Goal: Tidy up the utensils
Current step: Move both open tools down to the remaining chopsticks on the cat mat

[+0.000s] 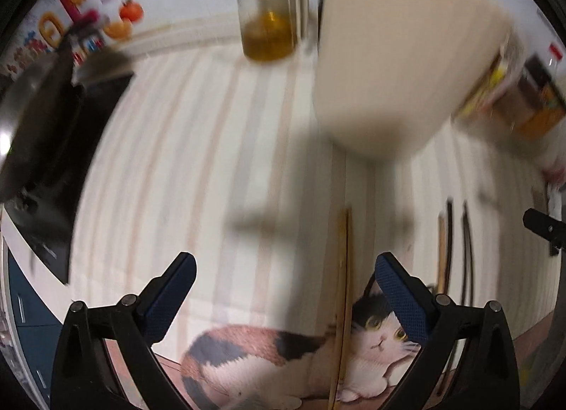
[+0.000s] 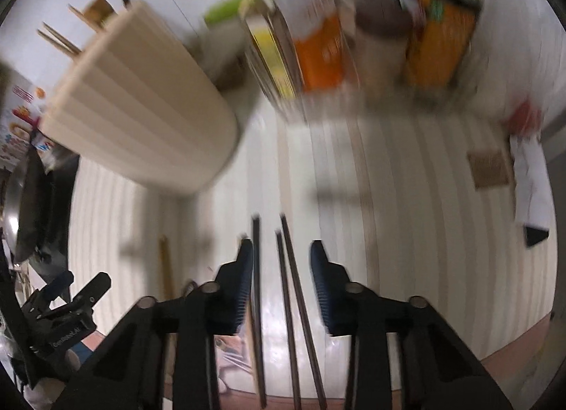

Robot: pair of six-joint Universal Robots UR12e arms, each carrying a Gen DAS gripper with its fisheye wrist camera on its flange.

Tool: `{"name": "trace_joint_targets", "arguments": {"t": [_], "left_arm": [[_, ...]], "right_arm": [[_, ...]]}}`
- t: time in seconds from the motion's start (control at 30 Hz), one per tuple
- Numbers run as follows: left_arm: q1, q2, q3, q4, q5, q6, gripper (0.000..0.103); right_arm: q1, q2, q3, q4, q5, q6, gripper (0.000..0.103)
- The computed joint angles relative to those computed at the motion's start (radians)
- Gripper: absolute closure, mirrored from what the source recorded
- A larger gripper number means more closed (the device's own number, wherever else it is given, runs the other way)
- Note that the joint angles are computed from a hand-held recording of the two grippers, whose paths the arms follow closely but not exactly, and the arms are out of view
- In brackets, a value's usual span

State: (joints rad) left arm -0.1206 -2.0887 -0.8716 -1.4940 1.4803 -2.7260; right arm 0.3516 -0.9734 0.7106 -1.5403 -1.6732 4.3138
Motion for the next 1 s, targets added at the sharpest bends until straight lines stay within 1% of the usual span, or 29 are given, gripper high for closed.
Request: {"name": "trace_joint_targets", "arguments": {"t": [0.07, 0.17, 0.27, 0.37, 0.4, 0.5, 0.63, 0.7, 0.77, 0.87, 0.93, 1.0], "left_arm": [[-0.002, 0.009, -0.034, 0.002, 0.015, 0.003, 0.001], [-0.010, 0.010, -0.064, 0.003, 0.055, 0.011, 0.001], [-0.018, 0.007, -0.081, 0.001, 0.087, 0.021, 0.001], [-0.029, 0.011, -0.108, 0.016, 0.116, 0.034, 0.000], [-0.027, 0.014, -0.115, 0.018, 0.096, 0.033, 0.000], [-0.033, 0.011, -0.120, 0.024, 0.115, 0.027, 0.001], [-0.023, 0.008, -0.113, -0.007, 0.098, -0.009, 0.001], [-0.015, 0.005, -0.106, -0.022, 0.093, -0.022, 0.001], [-0.007, 0.004, -0.102, -0.019, 0.099, -0.034, 0.001], [0.014, 0.000, -0.088, -0.008, 0.092, -0.081, 0.001], [0.032, 0.003, -0.082, -0.001, 0.066, -0.118, 0.001], [0.040, 0.001, -0.080, 0.008, 0.070, -0.123, 0.001]], "right_arm": [[0.001, -0.013, 0.038, -0.008, 0.020, 0.007, 0.071], [0.002, -0.030, 0.085, -0.016, 0.041, 0.018, 0.071], [0.002, -0.040, 0.111, -0.022, 0.051, 0.025, 0.071], [0.002, -0.047, 0.126, -0.019, 0.054, 0.033, 0.071], [0.001, -0.045, 0.122, -0.015, 0.054, 0.034, 0.071], [0.002, -0.048, 0.127, -0.015, 0.052, 0.034, 0.071], [0.001, -0.045, 0.120, -0.006, 0.048, 0.031, 0.071], [0.000, -0.051, 0.134, -0.015, 0.054, 0.039, 0.071], [-0.001, -0.056, 0.147, -0.025, 0.058, 0.044, 0.071], [-0.002, -0.061, 0.156, -0.030, 0.061, 0.050, 0.071], [-0.002, -0.064, 0.161, -0.033, 0.061, 0.053, 0.071], [-0.003, -0.065, 0.164, -0.036, 0.064, 0.053, 0.071]]}}
